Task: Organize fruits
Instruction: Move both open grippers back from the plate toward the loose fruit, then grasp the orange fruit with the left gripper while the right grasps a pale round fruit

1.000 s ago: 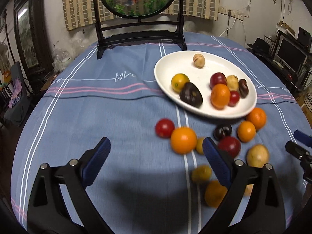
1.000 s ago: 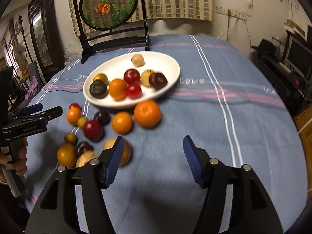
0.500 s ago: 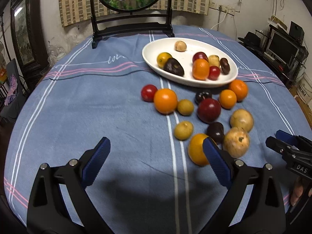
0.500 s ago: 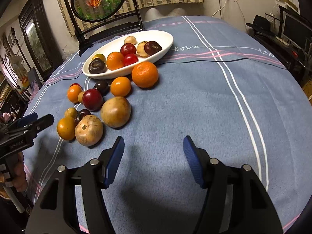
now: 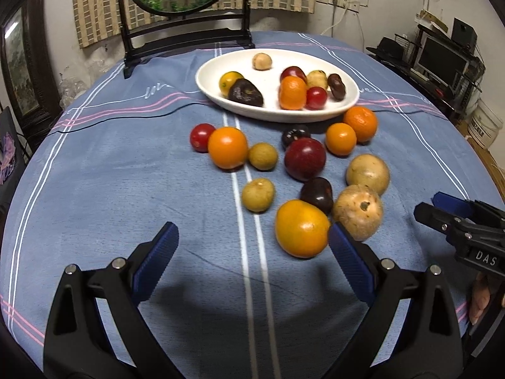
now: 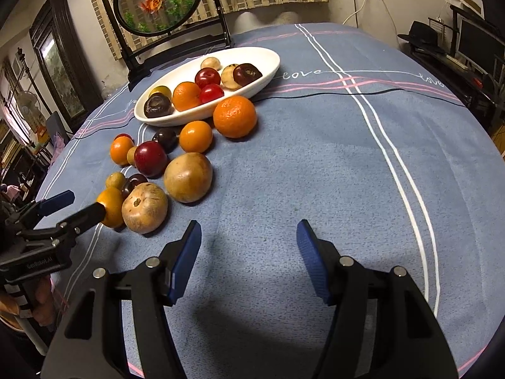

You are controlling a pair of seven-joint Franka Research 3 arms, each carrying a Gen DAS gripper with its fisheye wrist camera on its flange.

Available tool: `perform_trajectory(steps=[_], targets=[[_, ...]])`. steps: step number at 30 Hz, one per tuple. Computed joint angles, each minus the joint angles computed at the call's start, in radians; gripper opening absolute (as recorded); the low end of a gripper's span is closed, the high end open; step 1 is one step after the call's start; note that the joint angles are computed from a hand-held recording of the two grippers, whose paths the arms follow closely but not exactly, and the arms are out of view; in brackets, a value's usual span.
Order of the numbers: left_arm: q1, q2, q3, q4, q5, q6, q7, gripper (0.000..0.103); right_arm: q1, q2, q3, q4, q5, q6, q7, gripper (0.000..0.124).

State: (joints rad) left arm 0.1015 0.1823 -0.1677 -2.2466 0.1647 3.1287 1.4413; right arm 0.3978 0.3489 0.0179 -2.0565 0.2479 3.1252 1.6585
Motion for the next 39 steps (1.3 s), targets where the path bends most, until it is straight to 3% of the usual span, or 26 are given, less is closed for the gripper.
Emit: perform_trajectory(steps=[8, 9, 11, 12, 18, 19, 20, 22, 26, 29, 35, 39], targets=[[0.046, 0.010, -0.077, 0.001, -0.077, -0.012, 0.115, 0.093, -0.044, 0.002, 0.049, 0.001, 0.036, 0.004, -0.037, 0.064], [0.078, 0.017, -0.111, 0.003, -0.085, -0.008, 0.129, 0.088, -0.043, 0.002, 0.049, 0.001, 0.039, 0.004, -0.038, 0.064], [0.162, 0.044, -0.215, 0.028, -0.209, -0.034, 0.262, 0.051, -0.041, 0.002, 0.047, 0.000, 0.043, 0.006, -0.041, 0.064], [0.165, 0.063, -0.216, 0.055, -0.204, -0.078, 0.256, 0.049, -0.034, 0.002, 0.041, 0.000, 0.042, 0.007, -0.039, 0.064], [0.099, 0.069, -0.153, 0.075, -0.246, -0.080, 0.258, 0.051, -0.044, 0.002, 0.054, -0.002, 0.056, 0.013, -0.055, 0.064], [0.093, 0.068, -0.146, 0.075, -0.246, -0.080, 0.258, 0.048, -0.048, 0.002, 0.059, -0.001, 0.060, 0.012, -0.058, 0.064], [0.088, 0.066, -0.141, 0.071, -0.246, -0.076, 0.259, 0.039, -0.050, 0.002, 0.061, -0.001, 0.063, 0.012, -0.060, 0.064], [0.103, 0.059, -0.157, 0.063, -0.268, -0.075, 0.285, 0.039, -0.046, 0.001, 0.056, -0.002, 0.064, 0.012, -0.060, 0.064], [0.043, 0.025, -0.081, 0.022, -0.211, -0.040, 0.236, 0.039, -0.013, 0.000, 0.022, -0.002, 0.046, 0.006, -0.045, 0.064], [0.042, 0.006, -0.071, -0.004, -0.189, -0.020, 0.221, 0.039, 0.026, -0.003, -0.018, 0.000, 0.010, -0.008, -0.025, 0.064], [0.119, -0.015, -0.141, -0.036, -0.270, -0.005, 0.279, 0.039, -0.080, 0.002, 0.123, 0.030, 0.053, -0.049, -0.146, 0.064], [0.087, -0.016, -0.090, -0.042, -0.243, -0.002, 0.244, 0.039, 0.024, 0.022, 0.032, 0.069, -0.015, -0.072, -0.109, 0.064]])
